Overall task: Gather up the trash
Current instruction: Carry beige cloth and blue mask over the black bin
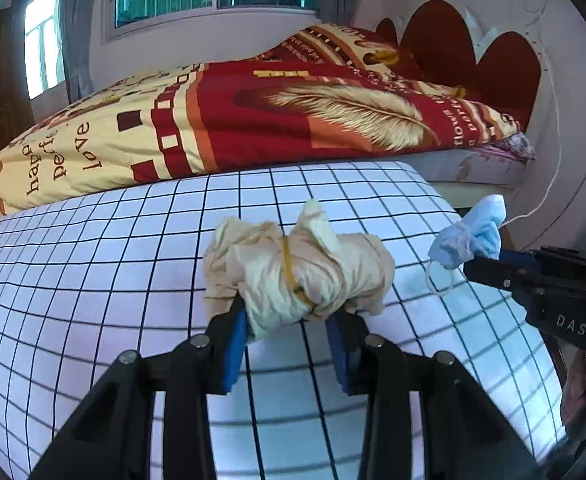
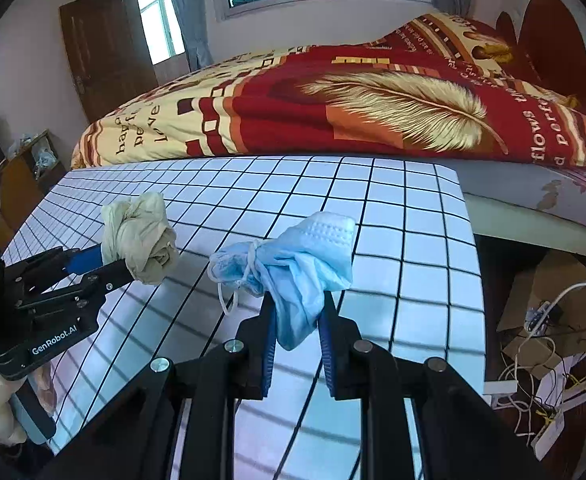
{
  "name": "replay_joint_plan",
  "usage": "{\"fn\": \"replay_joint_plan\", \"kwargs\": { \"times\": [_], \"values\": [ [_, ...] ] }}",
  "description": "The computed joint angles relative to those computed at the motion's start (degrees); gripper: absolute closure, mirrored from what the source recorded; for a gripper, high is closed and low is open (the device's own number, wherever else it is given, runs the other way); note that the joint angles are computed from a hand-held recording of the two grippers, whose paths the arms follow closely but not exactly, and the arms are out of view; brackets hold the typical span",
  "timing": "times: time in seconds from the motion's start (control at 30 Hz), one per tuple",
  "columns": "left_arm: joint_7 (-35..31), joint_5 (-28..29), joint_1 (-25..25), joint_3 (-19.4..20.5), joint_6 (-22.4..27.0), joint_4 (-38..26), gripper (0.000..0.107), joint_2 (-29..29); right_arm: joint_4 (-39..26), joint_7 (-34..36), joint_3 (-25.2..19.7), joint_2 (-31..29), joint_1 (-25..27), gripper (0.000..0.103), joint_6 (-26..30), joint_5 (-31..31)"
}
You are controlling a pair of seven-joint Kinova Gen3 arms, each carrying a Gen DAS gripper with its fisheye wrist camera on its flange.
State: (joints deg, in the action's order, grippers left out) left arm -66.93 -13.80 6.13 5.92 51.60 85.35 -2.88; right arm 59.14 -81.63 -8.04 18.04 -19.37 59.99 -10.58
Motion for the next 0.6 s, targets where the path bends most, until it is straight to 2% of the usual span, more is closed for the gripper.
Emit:
{"fn": "replay_joint_plan", "kwargs": {
  "times": [0.3,0.6],
  "values": [
    [1.7,1.0,0.4,2.2,1.4,2.6,0.070,-5.9,9.4,1.2,-0.2,-9.0,2.0,0.082,-2.6,-3.0],
    [3.5,0.3,-0.2,6.1,3.1,4.7,0.070,-11.7,17.8,1.5,0.7,-18.3,2.7,0.082,-4.2,-5.0]
  ]
}}
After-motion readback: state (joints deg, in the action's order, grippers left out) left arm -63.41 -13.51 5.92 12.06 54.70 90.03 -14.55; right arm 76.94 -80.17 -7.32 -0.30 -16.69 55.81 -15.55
